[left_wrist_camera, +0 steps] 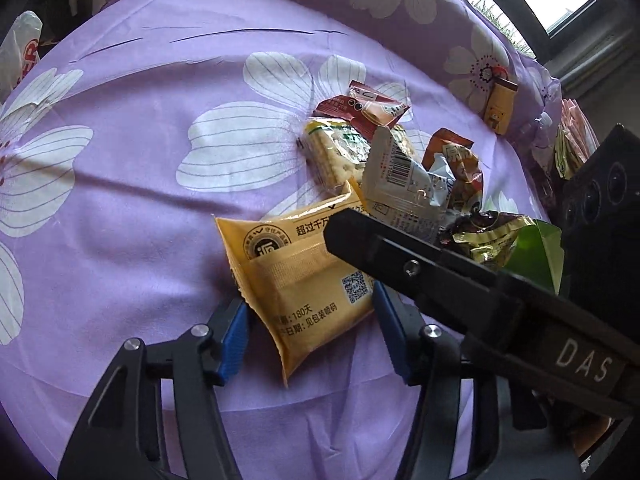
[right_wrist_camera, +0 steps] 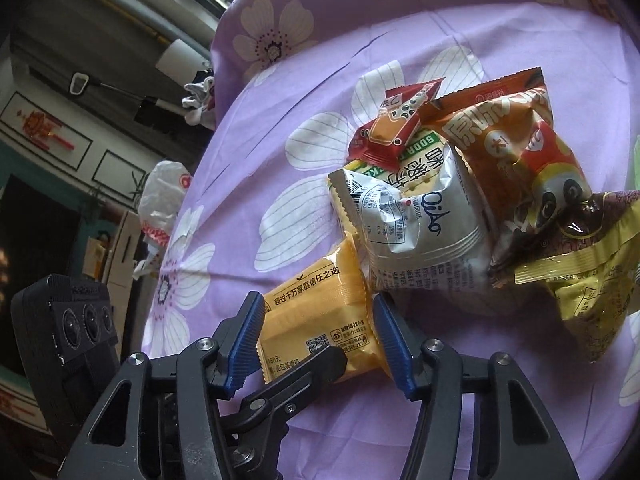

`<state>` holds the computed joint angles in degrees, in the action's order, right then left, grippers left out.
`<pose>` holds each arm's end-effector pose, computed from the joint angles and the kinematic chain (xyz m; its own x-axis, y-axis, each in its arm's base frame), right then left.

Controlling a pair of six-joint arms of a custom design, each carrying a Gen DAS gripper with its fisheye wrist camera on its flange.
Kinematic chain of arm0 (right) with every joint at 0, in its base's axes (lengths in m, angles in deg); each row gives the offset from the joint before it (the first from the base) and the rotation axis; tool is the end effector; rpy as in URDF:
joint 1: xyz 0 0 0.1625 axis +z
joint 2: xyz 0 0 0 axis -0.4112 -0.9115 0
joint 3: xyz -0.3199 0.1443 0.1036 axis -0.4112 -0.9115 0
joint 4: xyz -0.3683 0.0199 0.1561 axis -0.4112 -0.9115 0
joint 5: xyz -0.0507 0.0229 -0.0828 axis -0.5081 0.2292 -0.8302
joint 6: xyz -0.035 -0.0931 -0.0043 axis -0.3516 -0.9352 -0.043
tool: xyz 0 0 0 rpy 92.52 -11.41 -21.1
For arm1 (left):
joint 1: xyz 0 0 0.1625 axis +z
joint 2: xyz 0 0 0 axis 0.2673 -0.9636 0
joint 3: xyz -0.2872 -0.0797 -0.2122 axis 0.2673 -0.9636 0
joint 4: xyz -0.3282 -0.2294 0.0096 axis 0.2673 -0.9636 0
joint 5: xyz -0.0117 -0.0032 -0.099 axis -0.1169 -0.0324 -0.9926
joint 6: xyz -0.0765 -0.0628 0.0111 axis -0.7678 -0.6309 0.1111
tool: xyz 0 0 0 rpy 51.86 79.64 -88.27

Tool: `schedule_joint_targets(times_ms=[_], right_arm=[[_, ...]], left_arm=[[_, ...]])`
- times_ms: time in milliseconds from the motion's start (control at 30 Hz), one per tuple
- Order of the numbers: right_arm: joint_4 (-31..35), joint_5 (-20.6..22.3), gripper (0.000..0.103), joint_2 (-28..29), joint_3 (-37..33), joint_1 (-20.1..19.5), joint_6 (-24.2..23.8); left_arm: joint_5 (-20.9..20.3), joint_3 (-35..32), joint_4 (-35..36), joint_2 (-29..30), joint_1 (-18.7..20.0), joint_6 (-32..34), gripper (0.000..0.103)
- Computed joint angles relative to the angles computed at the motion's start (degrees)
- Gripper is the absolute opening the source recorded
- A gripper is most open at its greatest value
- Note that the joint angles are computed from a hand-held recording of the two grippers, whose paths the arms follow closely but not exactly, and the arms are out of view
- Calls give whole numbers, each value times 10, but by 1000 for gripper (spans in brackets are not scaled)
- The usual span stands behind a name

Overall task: Organize snacks
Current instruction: 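Close both grippers on the yellow-orange snack packet, then lift the yellow-orange packet with both grippers and carry it over the green box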

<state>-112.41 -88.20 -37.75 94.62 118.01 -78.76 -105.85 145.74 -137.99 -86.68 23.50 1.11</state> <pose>0.1695 -0.6218 0.1562 -0.7949 -0.6059 0.0326 -0.6050 0.7955 0.0337 -0.2768 -0.4945 0.0585 -0.8330 -0.5026 -0.2312 -0.1877 0.6500 -0.7364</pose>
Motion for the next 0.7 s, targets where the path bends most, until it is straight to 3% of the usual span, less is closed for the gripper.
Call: schedule_joint_targets(times_ms=[133, 333, 700], right_arm=[[-6, 0, 51, -5, 6, -3, -7], [-23, 5, 50, -20, 23, -3, -18], [-66, 51, 50, -76, 65, -15, -33]], left_arm=[[10, -10, 25, 6, -5, -4, 57], [42, -25, 51, 18, -20, -1, 44], [93, -41, -1, 47, -46, 71, 43]])
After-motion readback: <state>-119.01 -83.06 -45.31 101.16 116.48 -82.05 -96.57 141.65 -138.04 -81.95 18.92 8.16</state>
